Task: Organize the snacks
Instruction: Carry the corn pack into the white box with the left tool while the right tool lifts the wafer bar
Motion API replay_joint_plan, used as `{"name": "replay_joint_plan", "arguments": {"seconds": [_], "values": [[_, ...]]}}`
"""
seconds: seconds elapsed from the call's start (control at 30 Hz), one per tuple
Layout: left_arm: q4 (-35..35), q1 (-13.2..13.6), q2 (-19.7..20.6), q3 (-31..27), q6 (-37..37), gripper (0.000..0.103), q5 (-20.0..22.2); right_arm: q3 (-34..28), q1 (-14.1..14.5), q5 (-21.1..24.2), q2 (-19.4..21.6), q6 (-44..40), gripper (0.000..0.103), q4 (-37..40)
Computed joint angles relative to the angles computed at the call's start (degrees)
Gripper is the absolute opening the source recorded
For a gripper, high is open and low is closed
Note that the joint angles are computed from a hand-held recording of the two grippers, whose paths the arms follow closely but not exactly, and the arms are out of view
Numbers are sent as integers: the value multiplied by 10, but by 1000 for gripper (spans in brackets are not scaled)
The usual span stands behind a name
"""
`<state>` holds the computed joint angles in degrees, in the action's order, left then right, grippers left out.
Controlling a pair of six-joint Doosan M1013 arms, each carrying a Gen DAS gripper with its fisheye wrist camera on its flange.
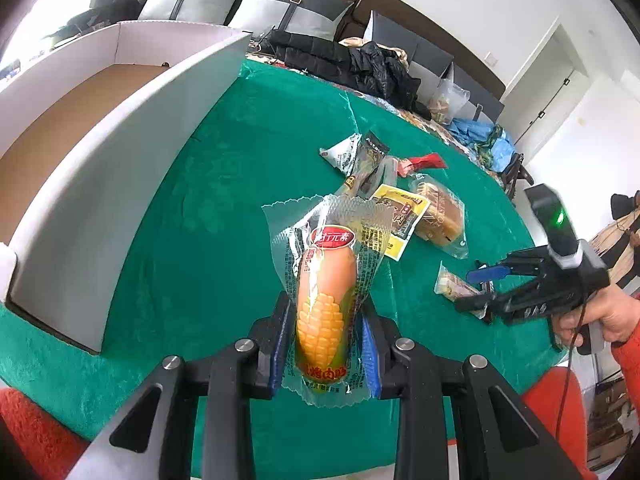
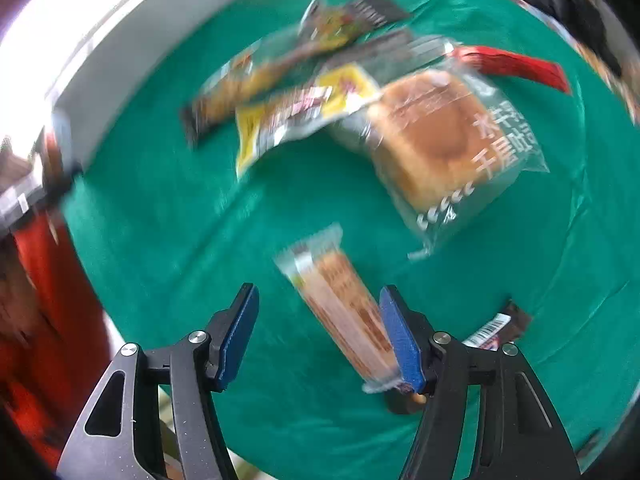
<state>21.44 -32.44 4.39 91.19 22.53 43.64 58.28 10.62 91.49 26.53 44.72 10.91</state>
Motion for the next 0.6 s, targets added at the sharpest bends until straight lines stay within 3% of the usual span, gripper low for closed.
{"name": "replay_joint_plan", "arguments": {"seconds": [0.07, 0.1, 0.13, 0.27, 0.33, 0.5, 0.57, 0.6], "values": [[-1, 0, 2, -4, 6, 30, 0, 17, 9, -21, -6, -33, 64, -40], [-1, -1, 3, -6, 9, 30, 1, 26, 11, -27, -11, -38, 33, -51], [-2, -1, 1, -6, 10, 30, 0, 31, 13, -30, -12, -34, 31, -65], [-15, 12, -22, 1, -7, 30, -28, 12, 8, 4, -11, 16, 31, -12], [19, 20, -40, 0, -28, 30, -19, -17, 2, 43, -9, 56, 31, 77], [94, 61, -67, -24, -38, 30, 94, -103, 30, 56, -2, 130, 31, 267], [94, 88, -68, -35, -17, 31, 136, -146, 63, 44, 7, 169, 31, 321], [96, 99, -64, -42, -6, 37, 162, -166, 79, 35, 18, 186, 32, 330]]}}
